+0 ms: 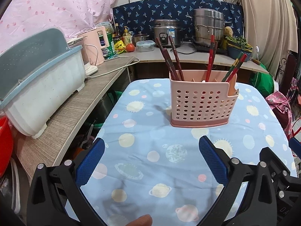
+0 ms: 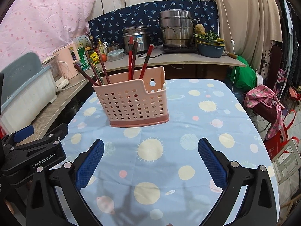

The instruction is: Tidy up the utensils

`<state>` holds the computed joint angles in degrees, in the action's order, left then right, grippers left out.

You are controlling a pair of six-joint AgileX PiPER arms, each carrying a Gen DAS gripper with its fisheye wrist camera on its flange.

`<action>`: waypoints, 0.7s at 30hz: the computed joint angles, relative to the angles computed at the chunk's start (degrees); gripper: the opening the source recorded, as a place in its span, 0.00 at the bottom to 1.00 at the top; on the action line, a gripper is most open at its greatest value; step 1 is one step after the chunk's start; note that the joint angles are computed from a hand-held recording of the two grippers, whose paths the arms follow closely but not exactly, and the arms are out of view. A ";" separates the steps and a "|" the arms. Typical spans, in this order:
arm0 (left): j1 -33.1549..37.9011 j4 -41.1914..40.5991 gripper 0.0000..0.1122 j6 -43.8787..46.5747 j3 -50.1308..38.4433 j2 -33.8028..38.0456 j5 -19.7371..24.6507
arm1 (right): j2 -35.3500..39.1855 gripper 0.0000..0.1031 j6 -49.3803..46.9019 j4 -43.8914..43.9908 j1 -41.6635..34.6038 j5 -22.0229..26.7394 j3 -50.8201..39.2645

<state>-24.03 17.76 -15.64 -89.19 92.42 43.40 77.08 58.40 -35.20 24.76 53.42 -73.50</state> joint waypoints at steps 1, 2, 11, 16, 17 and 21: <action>0.00 0.14 0.85 -0.07 0.18 -0.07 -0.01 | 0.07 0.94 -0.19 0.23 -0.22 -0.02 -0.06; -0.01 0.27 0.85 -0.21 0.59 -0.29 -0.12 | 0.02 0.94 -0.11 0.27 -0.22 0.01 0.08; -0.40 0.98 0.85 -0.31 1.76 -0.83 -0.11 | -0.01 0.94 0.21 0.31 -0.07 0.17 0.90; -0.60 1.23 0.85 -0.54 2.16 -0.99 -0.14 | 0.17 0.94 0.37 -0.15 0.01 0.47 0.88; -0.65 1.30 0.85 -0.59 2.17 -0.99 -0.13 | 0.20 0.94 0.27 -0.19 -0.03 0.51 0.83; -0.78 1.76 0.85 -0.93 2.04 -0.80 0.07 | 0.23 0.94 0.45 -0.36 0.00 0.48 0.89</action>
<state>-24.81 19.52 -16.56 -87.15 91.62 43.47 77.31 58.86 -35.56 24.76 53.89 -72.61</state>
